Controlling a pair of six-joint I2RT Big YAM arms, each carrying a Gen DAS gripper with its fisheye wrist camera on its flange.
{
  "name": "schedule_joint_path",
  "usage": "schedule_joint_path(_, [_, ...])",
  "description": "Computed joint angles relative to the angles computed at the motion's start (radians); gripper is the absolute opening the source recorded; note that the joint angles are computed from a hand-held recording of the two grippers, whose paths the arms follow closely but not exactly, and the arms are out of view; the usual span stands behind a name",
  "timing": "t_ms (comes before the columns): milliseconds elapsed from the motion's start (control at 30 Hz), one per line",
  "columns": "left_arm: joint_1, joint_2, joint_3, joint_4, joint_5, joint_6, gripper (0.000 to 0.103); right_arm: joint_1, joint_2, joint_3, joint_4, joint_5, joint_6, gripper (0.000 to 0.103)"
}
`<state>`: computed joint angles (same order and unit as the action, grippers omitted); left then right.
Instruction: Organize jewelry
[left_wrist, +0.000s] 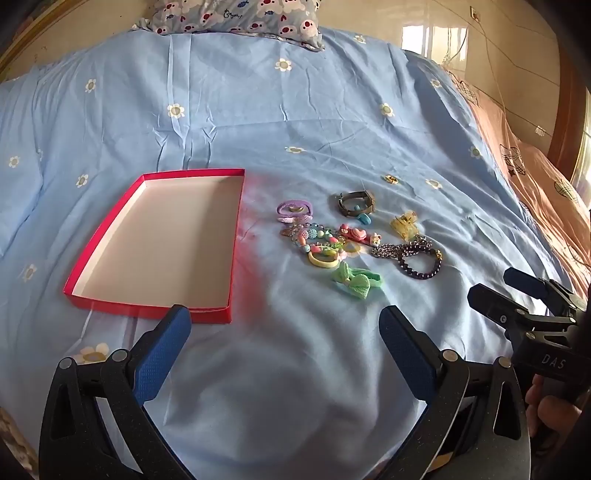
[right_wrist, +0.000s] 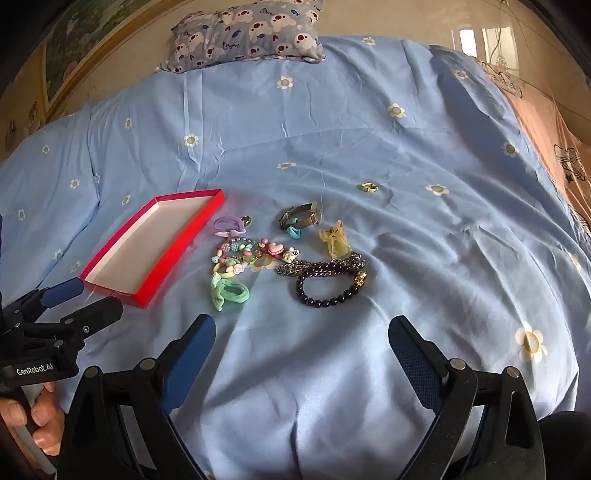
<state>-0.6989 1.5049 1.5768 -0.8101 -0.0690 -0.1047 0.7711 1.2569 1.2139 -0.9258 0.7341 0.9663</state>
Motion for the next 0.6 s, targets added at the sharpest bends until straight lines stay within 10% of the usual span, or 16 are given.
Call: schedule_joint_path(600, [0.012,0.007,0.014,-0.009,0.007,0.006,0.102,0.007,-0.005,0.002,0.007,0.007,-0.003,0.096])
